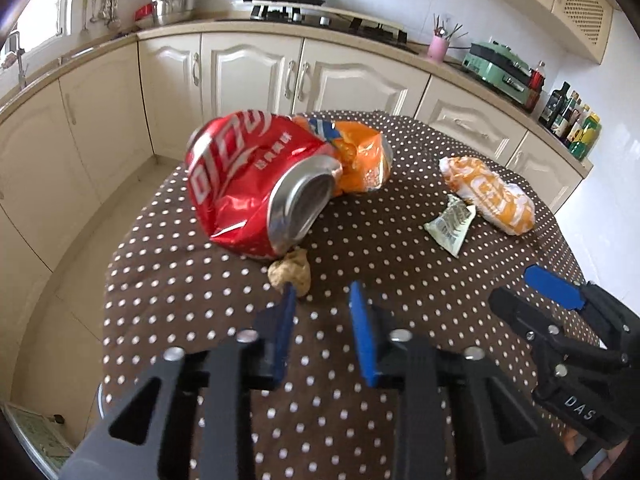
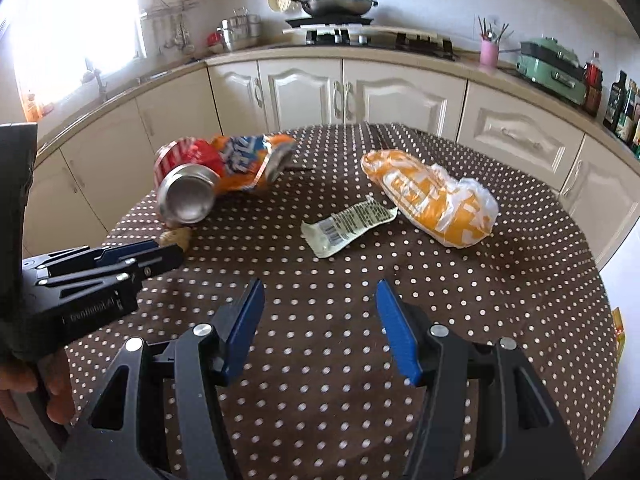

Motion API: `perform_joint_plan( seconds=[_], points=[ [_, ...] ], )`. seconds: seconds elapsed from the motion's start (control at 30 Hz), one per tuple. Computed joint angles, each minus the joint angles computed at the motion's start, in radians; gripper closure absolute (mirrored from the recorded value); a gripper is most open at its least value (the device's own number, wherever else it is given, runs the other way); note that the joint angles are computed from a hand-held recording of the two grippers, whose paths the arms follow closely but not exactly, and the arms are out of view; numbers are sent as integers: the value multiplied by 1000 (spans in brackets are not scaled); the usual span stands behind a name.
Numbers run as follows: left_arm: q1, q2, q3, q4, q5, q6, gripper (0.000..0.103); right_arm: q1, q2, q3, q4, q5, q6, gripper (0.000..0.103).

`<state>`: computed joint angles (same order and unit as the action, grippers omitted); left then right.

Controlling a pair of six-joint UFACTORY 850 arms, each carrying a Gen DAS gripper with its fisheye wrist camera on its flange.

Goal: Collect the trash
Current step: 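Grasp the white paper strip wrapper with the right tool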

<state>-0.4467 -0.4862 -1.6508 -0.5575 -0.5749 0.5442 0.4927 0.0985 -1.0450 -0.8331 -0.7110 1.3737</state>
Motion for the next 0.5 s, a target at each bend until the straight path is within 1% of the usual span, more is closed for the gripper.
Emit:
perform_joint_plan(
  seconds=[0.03, 0.07, 0.13, 0.17, 0.27, 0.4, 0.47, 0.5],
  points=[
    [-3, -5, -4, 10, 9, -7, 96, -15, -7, -3, 21, 13, -24, 47],
    [-2, -17, -18, 5, 1, -1, 103, -24, -12, -7, 37, 20, -38, 47],
    [5, -27, -29, -66, -49, 60, 103, -38, -24, -16, 58, 28, -50, 47],
    [4, -22, -22, -89, -53, 86, 103, -44, -28, -20, 68, 30, -56, 47],
    [-12, -3, 0, -142, -30, 161, 103, -59, -34, -25, 71, 34, -41, 47],
    [-25, 9, -2, -197, 37, 228, 103, -75, -50, -47, 67, 28, -28, 46],
    [-18, 13, -7, -228, 42, 247, 103, -87, -73, -71, 81, 29, -41, 43],
    [-8, 18, -6, -268, 38, 274, 103, -95, -87, -85, 91, 30, -49, 43]
  ],
)
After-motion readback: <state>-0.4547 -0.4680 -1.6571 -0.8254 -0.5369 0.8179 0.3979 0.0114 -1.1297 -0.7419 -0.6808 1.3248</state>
